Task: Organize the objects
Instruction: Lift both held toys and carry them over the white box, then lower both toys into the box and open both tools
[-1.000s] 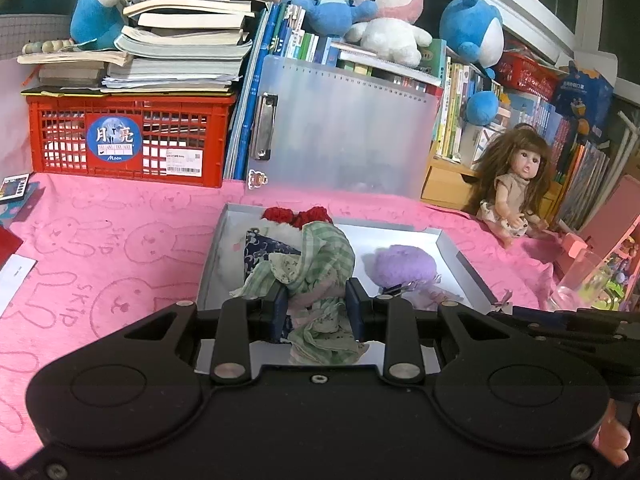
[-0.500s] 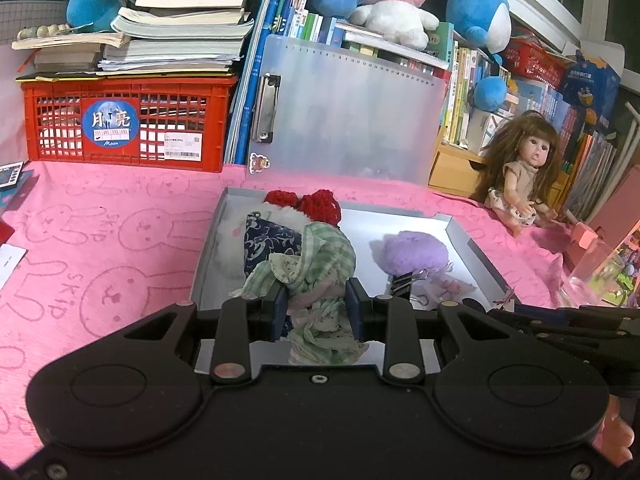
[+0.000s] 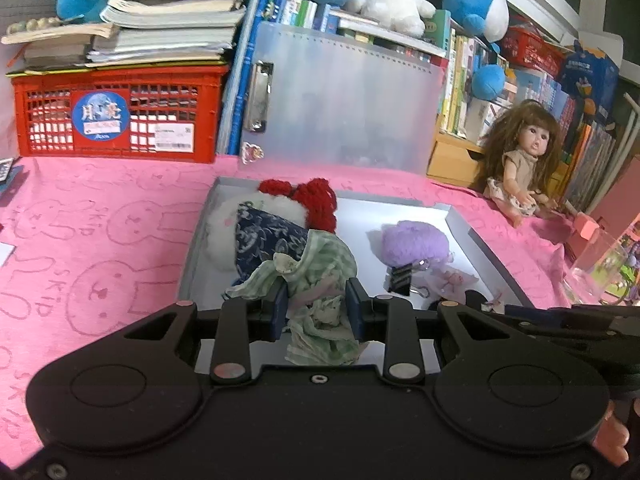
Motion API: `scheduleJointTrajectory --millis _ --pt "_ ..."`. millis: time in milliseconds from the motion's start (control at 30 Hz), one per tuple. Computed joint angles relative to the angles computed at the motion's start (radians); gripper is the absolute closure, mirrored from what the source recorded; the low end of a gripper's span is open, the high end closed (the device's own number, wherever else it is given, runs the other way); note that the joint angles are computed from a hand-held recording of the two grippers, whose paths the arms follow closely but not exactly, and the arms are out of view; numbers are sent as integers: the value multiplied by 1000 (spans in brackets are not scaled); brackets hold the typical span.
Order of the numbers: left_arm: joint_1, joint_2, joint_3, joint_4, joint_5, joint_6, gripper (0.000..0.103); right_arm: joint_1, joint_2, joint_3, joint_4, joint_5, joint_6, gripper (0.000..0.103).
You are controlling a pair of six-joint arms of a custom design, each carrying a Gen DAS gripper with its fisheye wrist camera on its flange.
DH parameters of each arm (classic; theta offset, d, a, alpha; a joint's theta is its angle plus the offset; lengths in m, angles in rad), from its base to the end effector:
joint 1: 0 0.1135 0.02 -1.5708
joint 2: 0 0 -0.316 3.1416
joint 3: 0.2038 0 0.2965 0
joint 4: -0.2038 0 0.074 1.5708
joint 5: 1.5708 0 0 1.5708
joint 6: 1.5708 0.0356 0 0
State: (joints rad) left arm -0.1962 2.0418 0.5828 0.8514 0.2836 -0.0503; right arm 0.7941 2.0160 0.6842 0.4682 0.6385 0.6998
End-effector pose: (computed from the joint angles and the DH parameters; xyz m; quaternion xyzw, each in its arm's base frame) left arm 0.3357 -0.0769 0.0515 0.1292 0.8703 -0.1807 0.4397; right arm 0.2603 0.2346 0.0528 0.0666 0.8949 0.0073 0.4413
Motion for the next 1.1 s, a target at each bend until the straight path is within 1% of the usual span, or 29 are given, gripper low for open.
scheduleJointTrajectory --millis 400,667,967,1100 --pt "-19 57 60 -38 -3 -4 75 -33 43 28 4 -42 -2 69" --pt "-25 80 90 -34 -14 -20 75 -51 64 56 7 -58 -31 69" --pt "-34 116 112 7 -47 -38 75 -71 72 78 13 -65 -40 69" --pt "-42 126 111 22 -60 -23 75 -73 78 79 19 -72 -29 69"
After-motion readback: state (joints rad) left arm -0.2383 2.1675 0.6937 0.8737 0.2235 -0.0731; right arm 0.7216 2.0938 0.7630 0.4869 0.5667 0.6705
